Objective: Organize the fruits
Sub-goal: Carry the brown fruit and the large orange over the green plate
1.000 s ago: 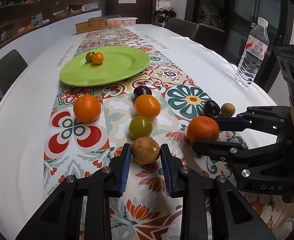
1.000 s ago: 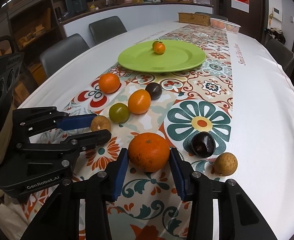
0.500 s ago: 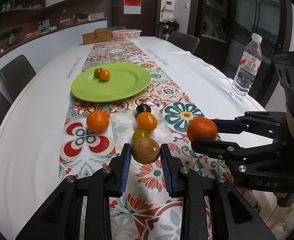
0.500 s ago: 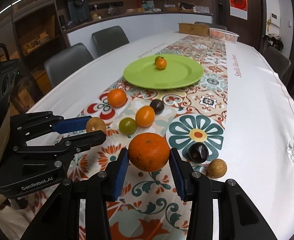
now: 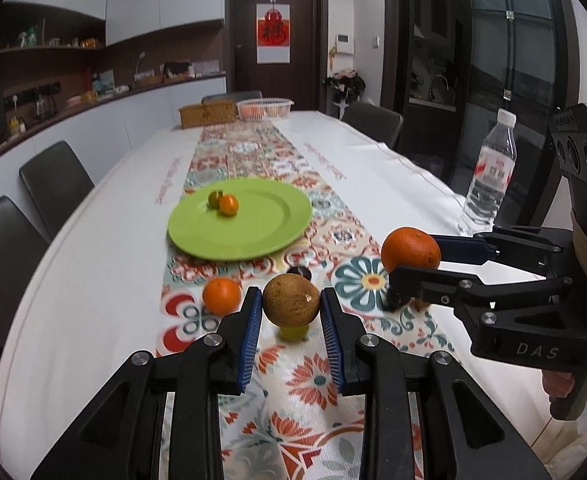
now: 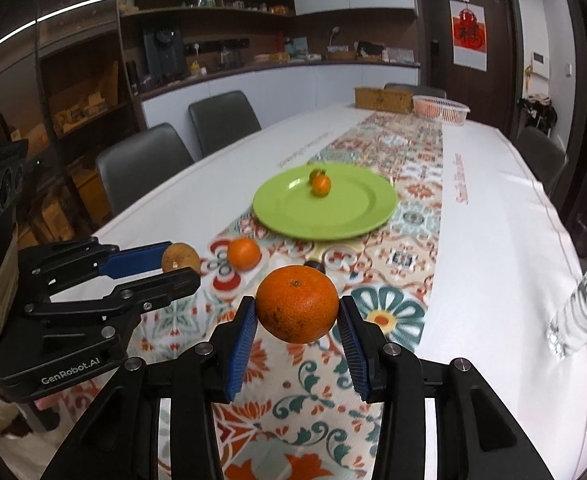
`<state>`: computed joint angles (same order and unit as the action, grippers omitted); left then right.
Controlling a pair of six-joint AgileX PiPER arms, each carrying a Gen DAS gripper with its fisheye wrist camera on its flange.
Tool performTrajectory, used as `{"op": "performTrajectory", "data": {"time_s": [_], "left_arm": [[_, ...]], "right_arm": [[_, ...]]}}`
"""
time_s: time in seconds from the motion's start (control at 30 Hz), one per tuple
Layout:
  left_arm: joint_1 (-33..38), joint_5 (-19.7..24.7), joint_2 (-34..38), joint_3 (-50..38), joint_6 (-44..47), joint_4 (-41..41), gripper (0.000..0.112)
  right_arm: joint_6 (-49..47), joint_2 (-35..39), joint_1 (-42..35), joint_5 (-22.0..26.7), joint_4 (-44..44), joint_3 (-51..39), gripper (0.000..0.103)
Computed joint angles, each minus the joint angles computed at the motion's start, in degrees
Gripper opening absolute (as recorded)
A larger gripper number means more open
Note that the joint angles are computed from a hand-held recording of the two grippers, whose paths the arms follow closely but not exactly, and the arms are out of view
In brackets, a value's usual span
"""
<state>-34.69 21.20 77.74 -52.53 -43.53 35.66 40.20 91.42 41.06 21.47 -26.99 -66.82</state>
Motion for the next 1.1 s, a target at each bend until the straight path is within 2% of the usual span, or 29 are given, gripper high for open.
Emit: {"op": "performTrajectory", "data": {"time_s": [0.23, 0.47, 0.6, 0.8, 1.1], "left_arm": [[1.30, 0.13, 0.28, -3.67, -1.49, 3.62, 0.030], [3.30, -0.77, 1.59, -7.10, 0.74, 3.65, 0.030], [5.18, -1.18, 3.66, -10.13, 6.06, -0.82, 0.030], [9.40, -1.39, 8.54, -16.72, 19.19, -13.36, 0.030], [14.63, 1.29, 16.62, -26.69, 36.25, -30.11, 0.030]], "right_arm": [[3.24, 0.26, -0.68, 0.10, -5.42, -3.75, 0.043], [0.05, 2.36, -2.11, 0.07, -5.01, -9.17, 0.042], [-5.33, 4.43, -3.17, 0.43, -0.39, -12.84, 0.043], [-16.26, 10.13, -5.59, 2.76, 9.06, -21.73, 0.043], [-27.42, 20.15, -8.64, 9.82, 19.95, -36.83, 0.043]]}}
